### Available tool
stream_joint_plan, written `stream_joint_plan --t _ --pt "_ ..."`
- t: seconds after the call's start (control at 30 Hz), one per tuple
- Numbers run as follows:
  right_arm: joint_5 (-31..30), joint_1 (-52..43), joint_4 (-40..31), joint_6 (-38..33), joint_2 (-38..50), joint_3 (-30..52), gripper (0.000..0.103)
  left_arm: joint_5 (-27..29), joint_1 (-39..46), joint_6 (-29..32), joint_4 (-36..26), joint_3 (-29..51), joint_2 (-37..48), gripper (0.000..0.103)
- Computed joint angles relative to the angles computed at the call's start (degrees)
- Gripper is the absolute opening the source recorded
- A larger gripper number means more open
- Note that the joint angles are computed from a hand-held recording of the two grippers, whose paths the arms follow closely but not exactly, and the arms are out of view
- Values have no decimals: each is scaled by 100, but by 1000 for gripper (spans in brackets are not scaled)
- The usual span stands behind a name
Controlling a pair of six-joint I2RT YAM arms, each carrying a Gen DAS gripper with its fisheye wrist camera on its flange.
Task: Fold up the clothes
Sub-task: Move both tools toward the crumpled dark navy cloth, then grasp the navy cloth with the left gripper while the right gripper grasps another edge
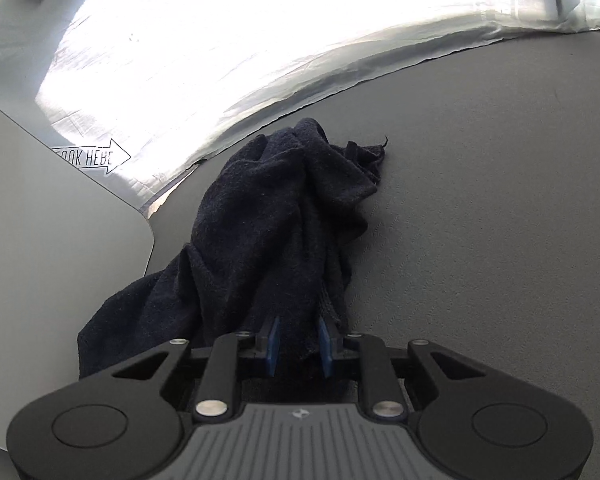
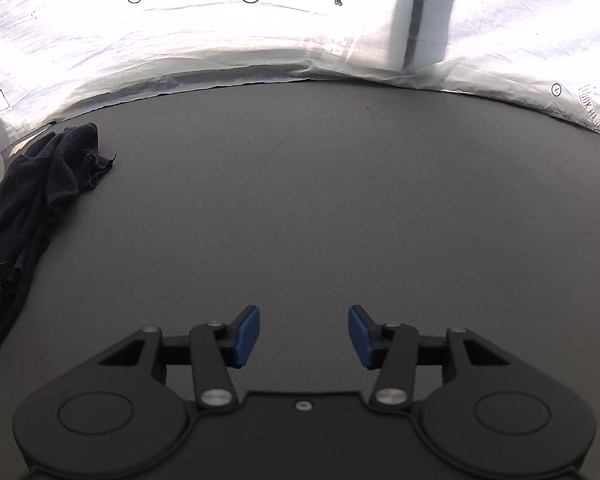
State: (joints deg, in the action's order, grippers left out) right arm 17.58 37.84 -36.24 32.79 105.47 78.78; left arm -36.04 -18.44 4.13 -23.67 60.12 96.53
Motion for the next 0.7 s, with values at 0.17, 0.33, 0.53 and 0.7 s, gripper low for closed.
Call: stream_joint_plan --t 0.17,0.33,0.53,0.7 --pt "49 184 -373 216 753 828 50 -63 205 997 1002 -389 157 27" --pt "-32 291 -653 243 1218 1420 50 -229 226 1259 1691 -672 276 37" --pt "-54 386 -674 169 1179 1477 50 643 618 -374 916 -408 -241 9" --pt "-12 293 -333 177 674 879 50 1430 778 -1456 100 -24 -992 5"
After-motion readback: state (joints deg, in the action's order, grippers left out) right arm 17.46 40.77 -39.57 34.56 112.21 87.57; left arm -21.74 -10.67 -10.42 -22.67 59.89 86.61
